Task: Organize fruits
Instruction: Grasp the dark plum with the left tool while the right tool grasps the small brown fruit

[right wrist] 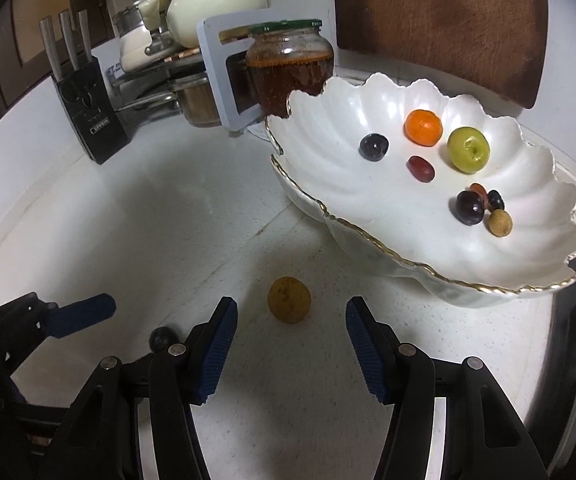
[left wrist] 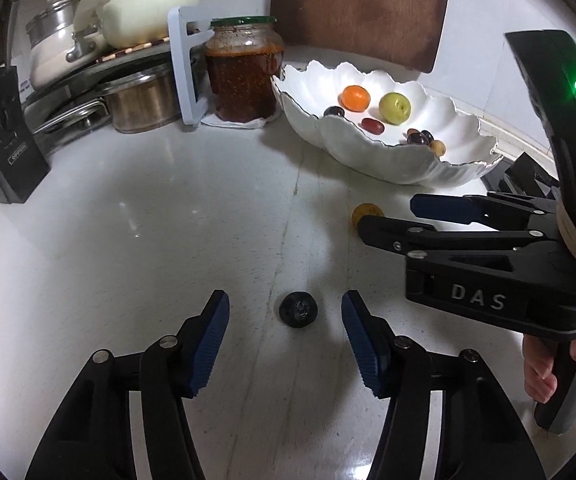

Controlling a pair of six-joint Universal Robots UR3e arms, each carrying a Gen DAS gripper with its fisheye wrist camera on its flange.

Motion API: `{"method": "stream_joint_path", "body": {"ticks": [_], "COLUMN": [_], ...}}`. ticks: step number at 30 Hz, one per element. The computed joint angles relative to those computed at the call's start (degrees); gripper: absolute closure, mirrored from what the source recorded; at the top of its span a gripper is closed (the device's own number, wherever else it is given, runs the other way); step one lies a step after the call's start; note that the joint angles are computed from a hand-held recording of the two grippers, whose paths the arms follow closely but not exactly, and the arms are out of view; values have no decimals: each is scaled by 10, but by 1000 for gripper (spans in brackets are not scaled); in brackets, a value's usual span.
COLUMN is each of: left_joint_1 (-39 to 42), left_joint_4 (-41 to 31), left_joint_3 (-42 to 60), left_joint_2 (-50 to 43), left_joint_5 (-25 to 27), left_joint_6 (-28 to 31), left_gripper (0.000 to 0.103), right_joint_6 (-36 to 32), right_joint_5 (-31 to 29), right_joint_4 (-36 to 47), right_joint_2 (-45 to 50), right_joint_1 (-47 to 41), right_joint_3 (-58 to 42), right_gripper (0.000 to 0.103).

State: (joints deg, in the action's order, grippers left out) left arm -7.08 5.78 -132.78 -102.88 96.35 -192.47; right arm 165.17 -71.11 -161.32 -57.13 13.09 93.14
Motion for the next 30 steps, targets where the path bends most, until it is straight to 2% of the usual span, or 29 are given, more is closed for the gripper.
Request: {"method": "stream_joint_path", "body": {"ticks": [7,16,19,21,30], "left_joint_1": [4,18,22,28,30], "left_joint_4": [-6,-14,-9,-6,4], "left_joint_3": [21,30,27,24,12], "left_joint_2": [-27,-40,-40,-39,-20], "left_joint_5": [-11,-33,-38,-46,-44], "left_joint_6": [7,14,17,18,16], "left_gripper": [55,75,80,80,80], "right_joint_6": [5,13,12,14,24], "right_joint_5": [-8,-8,-11,-9,-4], "right_joint_4": [21,39,42,44,11], "right_joint_2": [32,59,63,64,29], "right_joint_1": [6,8,12,12,5], "right_joint_3": [-40,-75,-83,-84,-35], "right_gripper": [51,61,69,76,76]}}
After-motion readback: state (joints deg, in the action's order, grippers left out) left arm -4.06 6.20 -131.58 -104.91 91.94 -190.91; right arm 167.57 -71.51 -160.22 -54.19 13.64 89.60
